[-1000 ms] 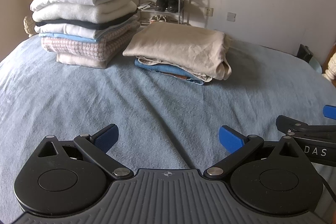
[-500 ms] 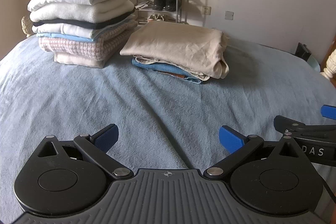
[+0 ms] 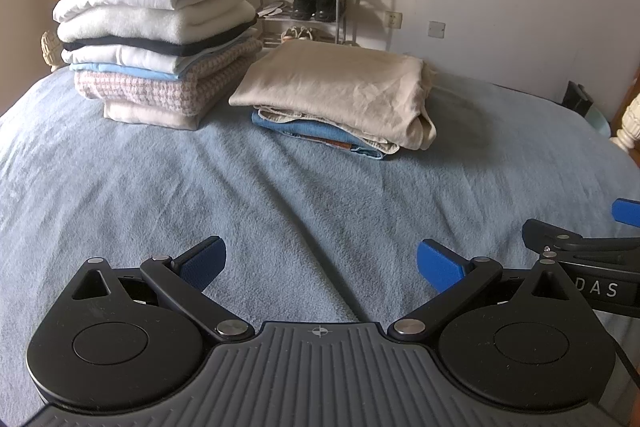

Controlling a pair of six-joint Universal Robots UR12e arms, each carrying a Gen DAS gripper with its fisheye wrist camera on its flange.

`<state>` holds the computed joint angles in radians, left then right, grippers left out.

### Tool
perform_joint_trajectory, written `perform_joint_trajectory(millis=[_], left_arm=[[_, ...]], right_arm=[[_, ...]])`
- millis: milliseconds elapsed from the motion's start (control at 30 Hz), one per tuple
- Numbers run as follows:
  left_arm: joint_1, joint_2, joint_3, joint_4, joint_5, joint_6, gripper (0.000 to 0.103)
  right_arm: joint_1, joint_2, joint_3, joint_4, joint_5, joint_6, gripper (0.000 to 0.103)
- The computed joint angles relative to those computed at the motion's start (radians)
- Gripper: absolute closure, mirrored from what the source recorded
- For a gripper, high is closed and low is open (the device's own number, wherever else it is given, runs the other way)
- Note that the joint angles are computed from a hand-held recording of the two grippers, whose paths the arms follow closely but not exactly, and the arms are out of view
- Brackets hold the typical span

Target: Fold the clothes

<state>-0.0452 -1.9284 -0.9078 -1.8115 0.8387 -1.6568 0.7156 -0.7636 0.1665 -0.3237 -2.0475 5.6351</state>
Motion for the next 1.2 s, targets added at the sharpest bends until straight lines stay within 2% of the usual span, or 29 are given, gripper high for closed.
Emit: perform_joint_trajectory(millis=[867, 1200], left_arm=[[0.0, -0.002, 0.003, -0.003, -0.001, -0.001, 0.0], [0.001, -0.002, 0.003, -0.007, -0.002, 0.001, 0.0]], right_arm=[[-0.001, -0.012, 0.024, -0.019, 0.002, -0.009, 0.0], [-0.001, -0.002, 0.003, -0.008, 0.002, -0.009, 0.0]])
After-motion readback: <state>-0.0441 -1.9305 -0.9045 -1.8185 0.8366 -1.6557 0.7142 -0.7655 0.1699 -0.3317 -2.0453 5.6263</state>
